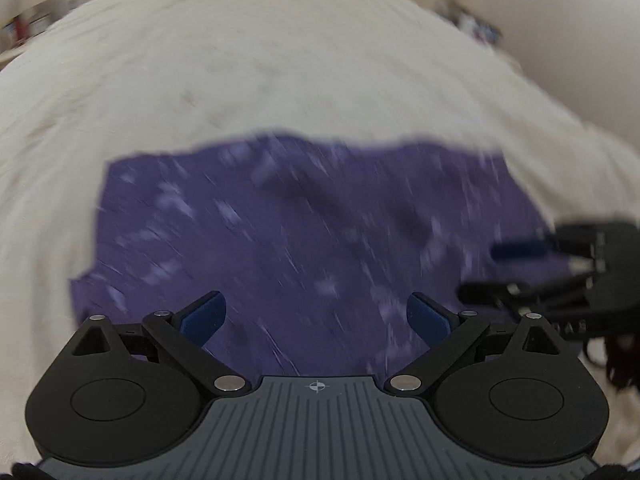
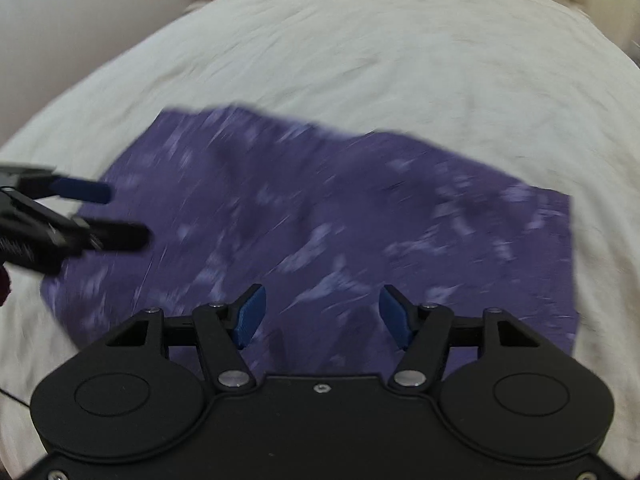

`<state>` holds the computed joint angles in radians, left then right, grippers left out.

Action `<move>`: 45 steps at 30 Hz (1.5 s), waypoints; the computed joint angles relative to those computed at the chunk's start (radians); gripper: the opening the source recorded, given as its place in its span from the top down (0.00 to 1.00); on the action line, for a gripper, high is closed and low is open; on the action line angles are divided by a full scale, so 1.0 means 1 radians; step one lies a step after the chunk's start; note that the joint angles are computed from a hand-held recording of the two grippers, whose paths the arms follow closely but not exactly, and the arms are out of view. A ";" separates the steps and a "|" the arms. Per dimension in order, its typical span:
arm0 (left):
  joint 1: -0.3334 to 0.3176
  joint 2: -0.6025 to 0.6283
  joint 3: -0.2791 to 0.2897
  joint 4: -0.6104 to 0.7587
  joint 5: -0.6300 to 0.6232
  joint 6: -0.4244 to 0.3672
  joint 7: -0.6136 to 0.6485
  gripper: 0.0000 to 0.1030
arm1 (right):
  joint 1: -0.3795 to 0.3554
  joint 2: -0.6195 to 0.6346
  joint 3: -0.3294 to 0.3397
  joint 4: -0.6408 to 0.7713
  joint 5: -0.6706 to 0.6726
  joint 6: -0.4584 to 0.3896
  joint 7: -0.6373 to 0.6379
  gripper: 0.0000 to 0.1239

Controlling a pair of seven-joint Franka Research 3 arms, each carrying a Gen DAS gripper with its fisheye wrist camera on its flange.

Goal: Fold large clothes

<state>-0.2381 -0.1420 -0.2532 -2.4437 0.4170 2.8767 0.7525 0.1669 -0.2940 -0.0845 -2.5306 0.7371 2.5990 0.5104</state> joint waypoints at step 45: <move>0.028 -0.240 0.127 -0.244 -0.281 -0.067 0.026 0.00 | -0.230 0.115 -0.052 0.089 -0.108 -0.069 0.291 0.17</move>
<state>-0.2098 -0.3821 -0.1262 -2.6877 0.1364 2.8101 0.7782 -0.0626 -0.1793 -0.1362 -2.4420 0.6294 2.5301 0.8014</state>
